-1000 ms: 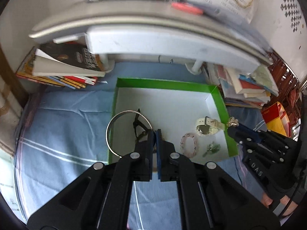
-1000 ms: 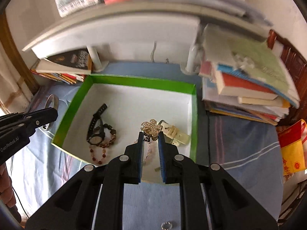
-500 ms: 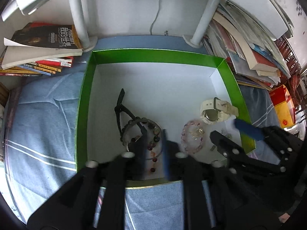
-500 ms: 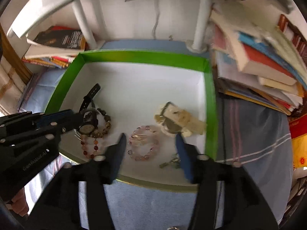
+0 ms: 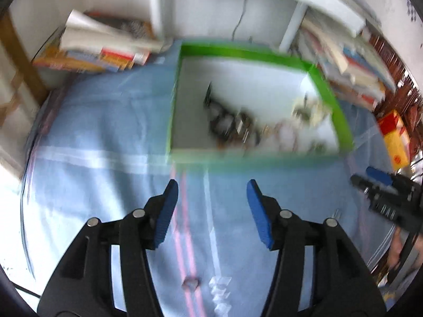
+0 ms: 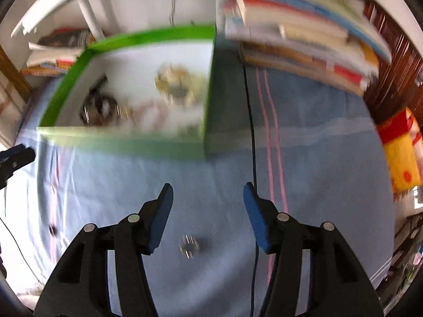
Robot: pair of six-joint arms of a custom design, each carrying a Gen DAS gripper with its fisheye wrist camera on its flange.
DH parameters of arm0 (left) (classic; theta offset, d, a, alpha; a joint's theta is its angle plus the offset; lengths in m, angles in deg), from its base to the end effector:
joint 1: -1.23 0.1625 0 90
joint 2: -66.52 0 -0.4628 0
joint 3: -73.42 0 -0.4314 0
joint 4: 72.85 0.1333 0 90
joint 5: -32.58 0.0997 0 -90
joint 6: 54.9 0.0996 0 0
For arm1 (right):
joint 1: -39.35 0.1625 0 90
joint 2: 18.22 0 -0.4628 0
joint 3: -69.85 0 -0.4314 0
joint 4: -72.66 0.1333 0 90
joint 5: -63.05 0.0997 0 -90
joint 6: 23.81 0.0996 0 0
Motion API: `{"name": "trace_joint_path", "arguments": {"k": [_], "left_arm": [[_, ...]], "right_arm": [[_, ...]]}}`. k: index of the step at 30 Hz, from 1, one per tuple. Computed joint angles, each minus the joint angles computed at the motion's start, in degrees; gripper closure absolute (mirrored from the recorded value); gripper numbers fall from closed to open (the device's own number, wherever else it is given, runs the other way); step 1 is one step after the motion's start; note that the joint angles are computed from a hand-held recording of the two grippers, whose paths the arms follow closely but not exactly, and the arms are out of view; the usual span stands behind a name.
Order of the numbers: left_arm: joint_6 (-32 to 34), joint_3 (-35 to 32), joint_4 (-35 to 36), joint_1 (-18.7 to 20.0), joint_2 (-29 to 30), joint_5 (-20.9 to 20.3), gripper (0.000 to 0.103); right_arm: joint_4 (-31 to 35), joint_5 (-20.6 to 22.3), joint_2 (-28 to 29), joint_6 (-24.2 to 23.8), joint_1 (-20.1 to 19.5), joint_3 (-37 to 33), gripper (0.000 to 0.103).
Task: Organize jewelry
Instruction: 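Withdraw both grippers from the box toward the two remaining rings, then lower the right gripper around the rhinestone ring while the left gripper approaches the small dark ring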
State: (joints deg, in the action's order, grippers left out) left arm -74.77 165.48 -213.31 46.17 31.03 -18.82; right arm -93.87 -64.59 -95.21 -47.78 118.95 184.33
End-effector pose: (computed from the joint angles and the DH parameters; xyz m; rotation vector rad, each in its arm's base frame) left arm -0.3612 -0.6366 -0.0169 0.5896 2.4247 -0.3567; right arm -0.0323 -0.5773 0.3524 -0.0042 -2.2904 0.5412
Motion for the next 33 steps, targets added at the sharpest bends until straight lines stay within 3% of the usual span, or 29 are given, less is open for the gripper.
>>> {"name": "trace_joint_path", "arguments": {"k": [1, 5, 15, 19, 24, 33], "left_arm": [[-0.4, 1.4, 1.0, -0.1, -0.8, -0.1, 0.049], [-3.1, 7.1, 4.0, -0.1, -3.4, -1.6, 0.049], [-7.4, 14.3, 4.6, 0.6, -7.4, -5.3, 0.049], [-8.0, 16.5, 2.6, 1.2, -8.8, -5.9, 0.054], [-8.1, 17.1, 1.8, 1.7, -8.5, -5.9, 0.067], [-7.0, 14.9, 1.5, 1.2, -6.0, -4.4, 0.071]], "right_arm": [[1.0, -0.4, -0.4, 0.0, -0.7, 1.0, 0.057], [1.0, -2.2, 0.1, -0.7, -1.7, 3.3, 0.063], [2.0, -0.3, -0.1, -0.9, 0.0, 8.4, 0.063], [0.7, 0.2, -0.7, -1.1, 1.0, 10.5, 0.063], [-0.5, -0.4, -2.3, 0.0, 1.2, 12.1, 0.063], [1.8, 0.3, -4.9, 0.4, -0.1, 12.1, 0.063]]}}
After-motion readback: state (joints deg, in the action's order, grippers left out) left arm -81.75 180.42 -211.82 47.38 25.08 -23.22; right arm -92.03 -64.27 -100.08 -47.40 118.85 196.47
